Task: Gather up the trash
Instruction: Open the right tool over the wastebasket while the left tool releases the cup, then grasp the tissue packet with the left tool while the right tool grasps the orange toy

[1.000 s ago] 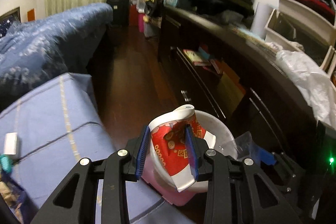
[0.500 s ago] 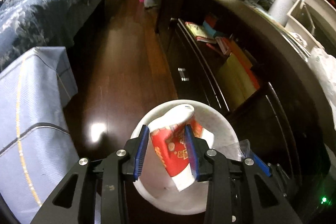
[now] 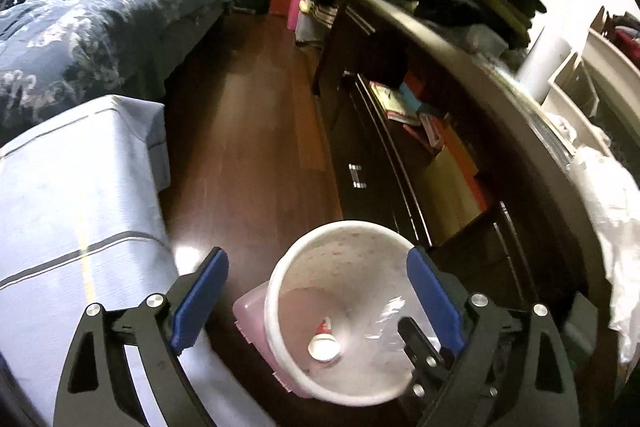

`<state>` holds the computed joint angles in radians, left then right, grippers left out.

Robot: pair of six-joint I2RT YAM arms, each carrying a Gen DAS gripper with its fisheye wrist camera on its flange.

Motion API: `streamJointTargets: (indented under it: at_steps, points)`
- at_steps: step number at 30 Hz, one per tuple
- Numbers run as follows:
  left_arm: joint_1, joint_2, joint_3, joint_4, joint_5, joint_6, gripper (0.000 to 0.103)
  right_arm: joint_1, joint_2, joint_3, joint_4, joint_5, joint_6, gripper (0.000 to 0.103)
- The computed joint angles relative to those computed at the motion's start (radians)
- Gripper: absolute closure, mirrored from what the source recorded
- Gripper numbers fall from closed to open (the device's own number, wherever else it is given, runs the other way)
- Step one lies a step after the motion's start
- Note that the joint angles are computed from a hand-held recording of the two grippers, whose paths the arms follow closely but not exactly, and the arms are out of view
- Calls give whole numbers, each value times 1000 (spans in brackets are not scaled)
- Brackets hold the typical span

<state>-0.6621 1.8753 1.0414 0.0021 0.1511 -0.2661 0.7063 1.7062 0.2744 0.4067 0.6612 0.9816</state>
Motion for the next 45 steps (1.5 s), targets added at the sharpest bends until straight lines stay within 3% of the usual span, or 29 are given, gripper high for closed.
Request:
streamJointTargets:
  at_steps: [4,12,15,19,27,34,35,36,40,42,45]
  points:
    - [33,-123,-99,12,16,11,11,47,-59,36,-113,41,22,18]
    - [151,-452,-337,-3,-44,98,4,339,-168,266,-629,240,211,8]
    - [247,-559,-408,-37,-35,136,4,428,-154,355,-684,255,216,8]
    - [468,-656,-459,-101,54,207,4,499,-98,465,-668,238,158,7]
    - [773,-447,-318,-114,78,273,4,556,67,711,-655,199,28,7]
    - [961,-249,-230,-46,-1,351,4,535,186,870,-631,119,-92,7]
    - [983,-210,-208,-46,8,362,5,532,204,893,-625,107,-106,7]
    - [996,-174,-187,-45,13,372,15,529,222,914,-616,95,-117,7]
    - [1019,-44,-104,-69,8,432,37,525,279,993,-615,62,-147,7]
    - [1030,-41,-118,-45,16,442,59,528,312,1043,-634,50,-158,7]
    - [1066,-65,-131,-60,77,462,60,535,349,1101,-663,37,-170,7]
